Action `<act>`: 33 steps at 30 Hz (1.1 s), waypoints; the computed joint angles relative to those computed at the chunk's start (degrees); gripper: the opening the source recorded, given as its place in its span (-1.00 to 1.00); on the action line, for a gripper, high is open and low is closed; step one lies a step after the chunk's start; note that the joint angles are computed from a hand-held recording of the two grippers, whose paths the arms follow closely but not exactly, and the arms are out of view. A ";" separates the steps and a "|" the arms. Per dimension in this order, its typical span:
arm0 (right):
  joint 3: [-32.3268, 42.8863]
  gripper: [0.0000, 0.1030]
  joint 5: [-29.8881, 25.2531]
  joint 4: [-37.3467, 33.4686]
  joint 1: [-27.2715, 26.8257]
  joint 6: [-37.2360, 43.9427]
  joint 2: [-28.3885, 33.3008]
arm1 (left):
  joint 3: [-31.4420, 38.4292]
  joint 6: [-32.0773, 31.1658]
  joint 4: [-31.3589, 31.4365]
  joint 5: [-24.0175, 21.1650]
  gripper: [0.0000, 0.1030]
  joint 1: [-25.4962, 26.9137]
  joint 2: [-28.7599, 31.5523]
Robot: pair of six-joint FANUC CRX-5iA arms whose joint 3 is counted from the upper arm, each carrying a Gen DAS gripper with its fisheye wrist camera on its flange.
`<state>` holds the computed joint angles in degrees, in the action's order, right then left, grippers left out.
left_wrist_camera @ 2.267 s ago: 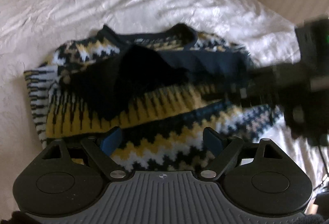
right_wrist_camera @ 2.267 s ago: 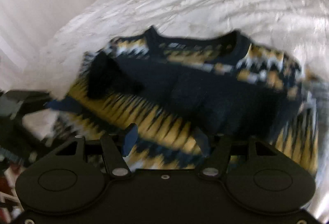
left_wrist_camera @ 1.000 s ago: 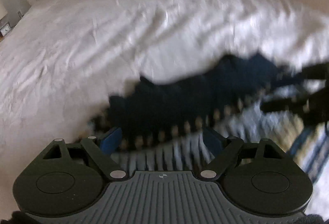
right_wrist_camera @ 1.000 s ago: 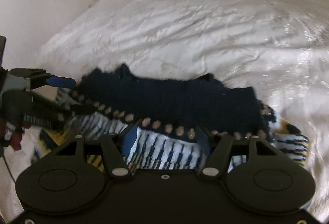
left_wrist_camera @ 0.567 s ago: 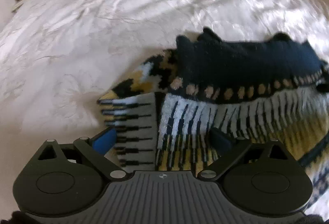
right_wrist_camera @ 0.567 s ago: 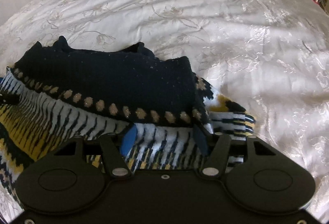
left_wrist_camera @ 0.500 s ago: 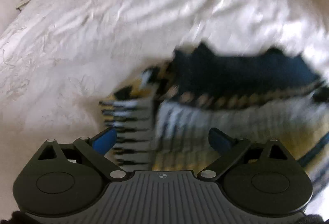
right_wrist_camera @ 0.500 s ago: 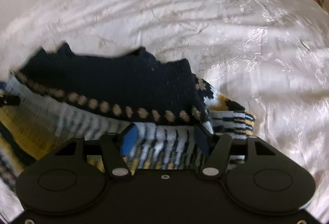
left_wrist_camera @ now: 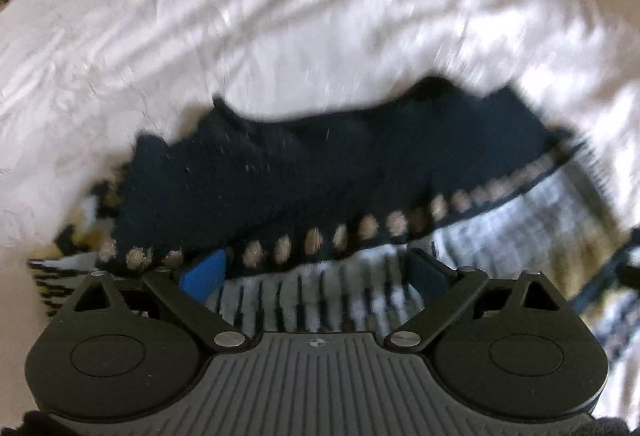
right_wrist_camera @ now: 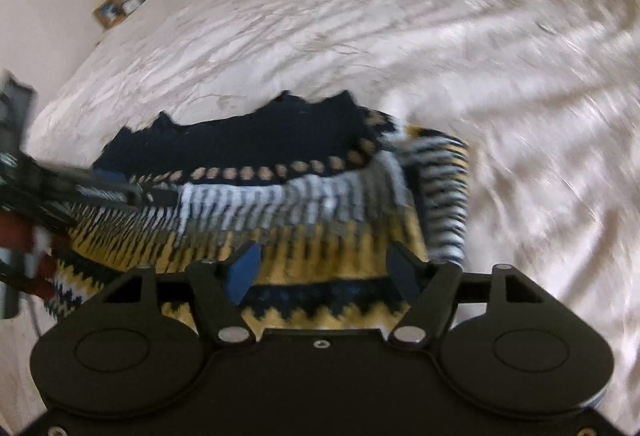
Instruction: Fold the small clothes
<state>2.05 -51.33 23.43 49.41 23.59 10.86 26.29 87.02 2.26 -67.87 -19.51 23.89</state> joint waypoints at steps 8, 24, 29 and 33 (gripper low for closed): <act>-3.82 0.52 3.42 -3.31 -3.54 -1.66 -3.04 | 2.29 -0.23 1.01 -2.24 1.00 0.72 2.77; 0.35 0.87 7.51 -30.74 -13.19 17.66 -0.97 | -10.08 4.39 3.59 -0.09 0.98 -0.98 -7.97; 1.36 1.00 10.80 -44.37 -17.06 25.10 -0.10 | -10.36 5.83 1.71 -0.80 0.98 -1.90 -7.01; 1.67 1.00 12.48 -47.62 -18.49 24.97 0.74 | -8.99 6.24 1.82 -2.52 0.98 -1.74 -5.67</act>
<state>3.72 -38.85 -24.19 30.92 48.57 11.60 17.30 93.26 4.08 -70.39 -21.26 18.22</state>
